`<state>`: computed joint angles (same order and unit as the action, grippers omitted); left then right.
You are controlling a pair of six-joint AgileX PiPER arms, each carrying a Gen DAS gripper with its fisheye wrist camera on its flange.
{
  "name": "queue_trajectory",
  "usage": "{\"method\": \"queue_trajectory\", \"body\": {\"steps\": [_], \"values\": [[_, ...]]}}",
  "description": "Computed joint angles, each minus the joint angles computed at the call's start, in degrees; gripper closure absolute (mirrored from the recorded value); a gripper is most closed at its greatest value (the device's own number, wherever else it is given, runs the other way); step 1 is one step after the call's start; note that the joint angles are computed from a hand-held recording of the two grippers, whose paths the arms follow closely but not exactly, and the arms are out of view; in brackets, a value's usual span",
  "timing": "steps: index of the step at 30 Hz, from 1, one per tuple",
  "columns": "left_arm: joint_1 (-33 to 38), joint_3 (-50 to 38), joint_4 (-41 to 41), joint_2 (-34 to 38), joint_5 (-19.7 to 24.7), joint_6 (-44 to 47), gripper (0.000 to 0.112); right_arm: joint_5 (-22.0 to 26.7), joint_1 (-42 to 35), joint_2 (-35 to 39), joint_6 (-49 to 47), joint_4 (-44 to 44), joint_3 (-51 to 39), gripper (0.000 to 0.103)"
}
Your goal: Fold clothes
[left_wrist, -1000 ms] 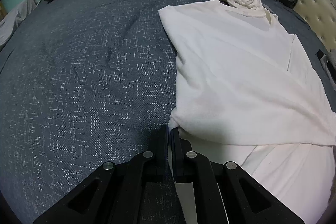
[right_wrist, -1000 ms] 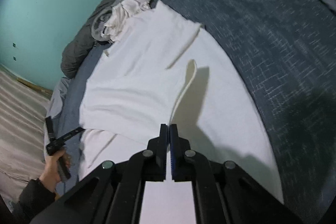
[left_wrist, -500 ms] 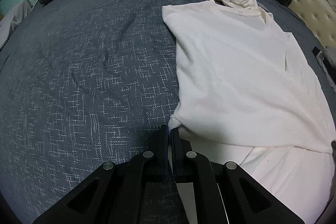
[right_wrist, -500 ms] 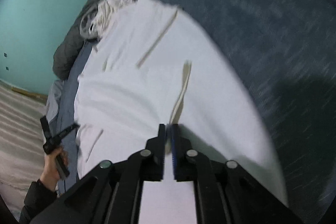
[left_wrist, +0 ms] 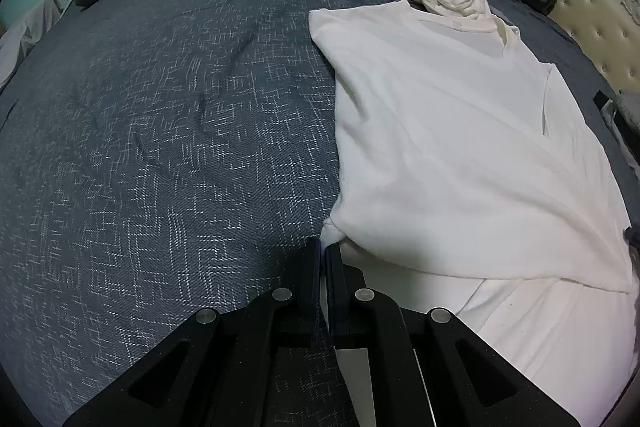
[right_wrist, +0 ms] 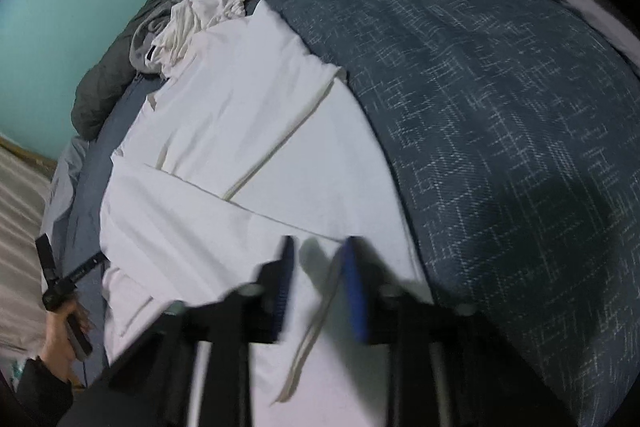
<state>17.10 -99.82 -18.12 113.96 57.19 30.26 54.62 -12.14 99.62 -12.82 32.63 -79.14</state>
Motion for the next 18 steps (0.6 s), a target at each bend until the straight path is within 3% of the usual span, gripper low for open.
{"method": "queue_trajectory", "body": {"steps": [2,9,18], "values": [[0.18,-0.05,-0.31,0.03,0.05,0.23,0.110,-0.77,-0.60,-1.03,-1.19,0.91,1.21,0.100],[0.89,1.31,-1.83,-0.60,-0.76,0.90,0.110,-3.85,-4.79,-4.67,-4.58,5.35,6.11,0.101],[1.12,1.86,-1.79,-1.42,-1.74,0.61,0.110,-7.80,-4.18,-5.05,-4.05,5.91,8.12,0.101]]}}
